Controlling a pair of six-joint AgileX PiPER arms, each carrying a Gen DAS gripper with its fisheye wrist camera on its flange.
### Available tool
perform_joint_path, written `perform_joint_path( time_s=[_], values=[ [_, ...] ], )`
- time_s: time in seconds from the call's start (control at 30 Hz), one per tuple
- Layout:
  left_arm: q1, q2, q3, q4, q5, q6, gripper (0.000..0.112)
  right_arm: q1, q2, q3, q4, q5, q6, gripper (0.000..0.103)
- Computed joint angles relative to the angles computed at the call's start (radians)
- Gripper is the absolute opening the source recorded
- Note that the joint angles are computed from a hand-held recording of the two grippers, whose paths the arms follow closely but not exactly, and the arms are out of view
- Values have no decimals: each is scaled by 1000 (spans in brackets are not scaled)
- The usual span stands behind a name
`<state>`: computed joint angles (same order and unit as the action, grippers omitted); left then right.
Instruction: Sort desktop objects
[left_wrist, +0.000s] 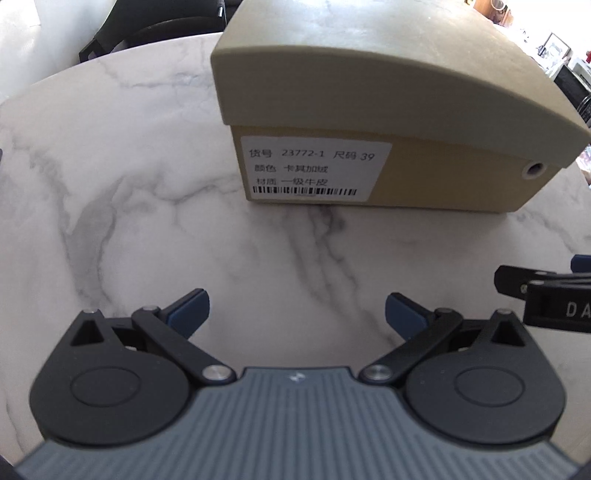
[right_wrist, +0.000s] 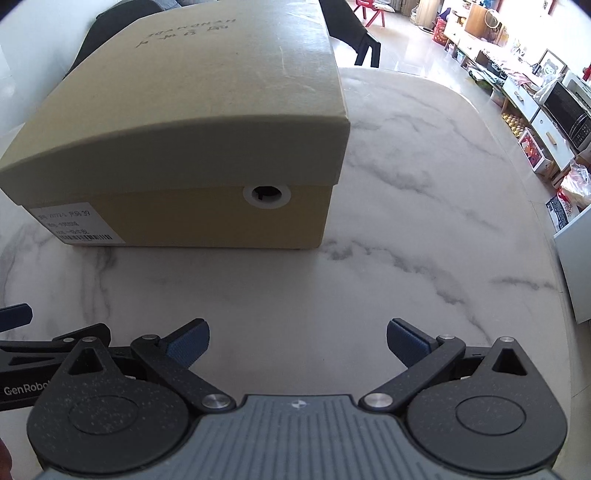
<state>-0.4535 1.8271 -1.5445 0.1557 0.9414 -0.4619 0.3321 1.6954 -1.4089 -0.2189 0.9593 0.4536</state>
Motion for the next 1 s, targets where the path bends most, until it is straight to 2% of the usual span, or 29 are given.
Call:
perform_joint_path(
  time_s=[0.17, 0.4, 0.53, 0.63, 1.0],
  values=[
    [-6, 13, 27, 44, -47, -19, 103, -4, 16, 23, -6, -32, 1, 103],
    [-20, 40, -2, 81, -36, -56, 103, -21, 39, 25, 5, -42, -12, 103],
    [-26, 36, 21, 105, -71, -83, 103, -45, 46, 24, 42, -58, -47, 103],
    [-30, 33, 45, 138, -114, -117, 103, -56, 39, 45, 52, -99, -53, 103],
    [-53, -6, 189, 314, -286, -313, 103, -26, -60, 209, -54, -261, 57, 103]
  ],
)
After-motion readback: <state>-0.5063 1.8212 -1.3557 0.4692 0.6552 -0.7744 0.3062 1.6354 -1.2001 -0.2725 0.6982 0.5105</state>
